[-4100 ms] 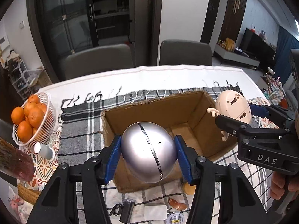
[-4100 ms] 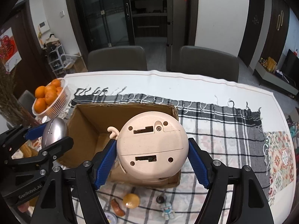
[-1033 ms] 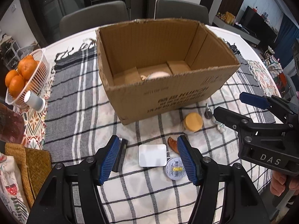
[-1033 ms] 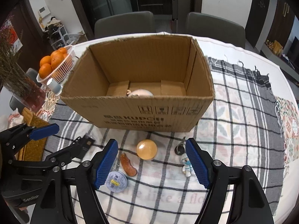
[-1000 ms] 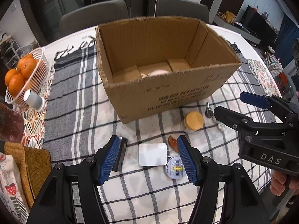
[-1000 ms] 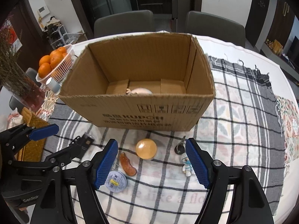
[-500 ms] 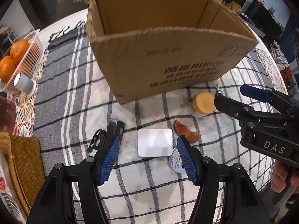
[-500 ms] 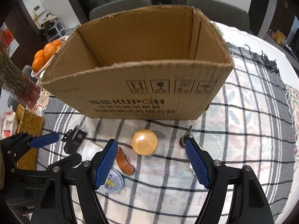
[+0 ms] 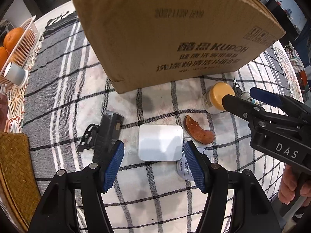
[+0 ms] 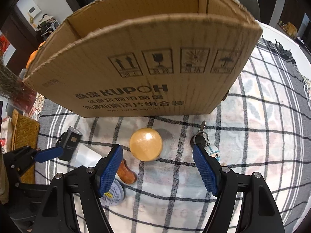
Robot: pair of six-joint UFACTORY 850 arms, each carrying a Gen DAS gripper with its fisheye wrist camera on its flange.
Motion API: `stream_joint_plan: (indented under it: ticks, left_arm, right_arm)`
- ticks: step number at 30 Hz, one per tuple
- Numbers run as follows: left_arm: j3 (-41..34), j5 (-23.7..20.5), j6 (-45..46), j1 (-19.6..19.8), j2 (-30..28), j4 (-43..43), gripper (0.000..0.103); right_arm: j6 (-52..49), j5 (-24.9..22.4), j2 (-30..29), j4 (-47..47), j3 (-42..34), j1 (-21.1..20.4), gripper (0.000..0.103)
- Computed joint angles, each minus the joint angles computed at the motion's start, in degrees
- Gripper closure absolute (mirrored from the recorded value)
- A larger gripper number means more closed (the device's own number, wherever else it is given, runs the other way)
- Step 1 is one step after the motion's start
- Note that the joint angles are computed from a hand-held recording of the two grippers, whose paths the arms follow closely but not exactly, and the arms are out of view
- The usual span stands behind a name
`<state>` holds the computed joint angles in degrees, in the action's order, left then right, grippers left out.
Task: Organize rigid objects
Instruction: 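Grasp the white square box with the left tool while the right tool grasps the yellow-lidded jar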
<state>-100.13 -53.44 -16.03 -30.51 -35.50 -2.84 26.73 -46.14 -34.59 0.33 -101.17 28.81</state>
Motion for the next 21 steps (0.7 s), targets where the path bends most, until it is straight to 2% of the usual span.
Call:
stream_joint_plan:
  ticks: [9,16,21]
  left_arm:
    - [-1.2,-0.7,-0.4,-0.3,-1.8,-1.1,0.039]
    - [-1.6,-0.5,-1.5,-0.3,-3.1,-1.8,0.039]
    - [-0.9,0.5,-0.8,0.2,-3.1,-3.9,0.04]
  right_arm:
    - [-1.3,0.9,-0.8,3.1,0.1,-0.5,0.029]
    - [-0.3,0.3,-2.4,2.4,-1.3,0.0,0.035]
    - [-0.1,-0.2,-3.9,2.3,-2.4,0.3,0.044]
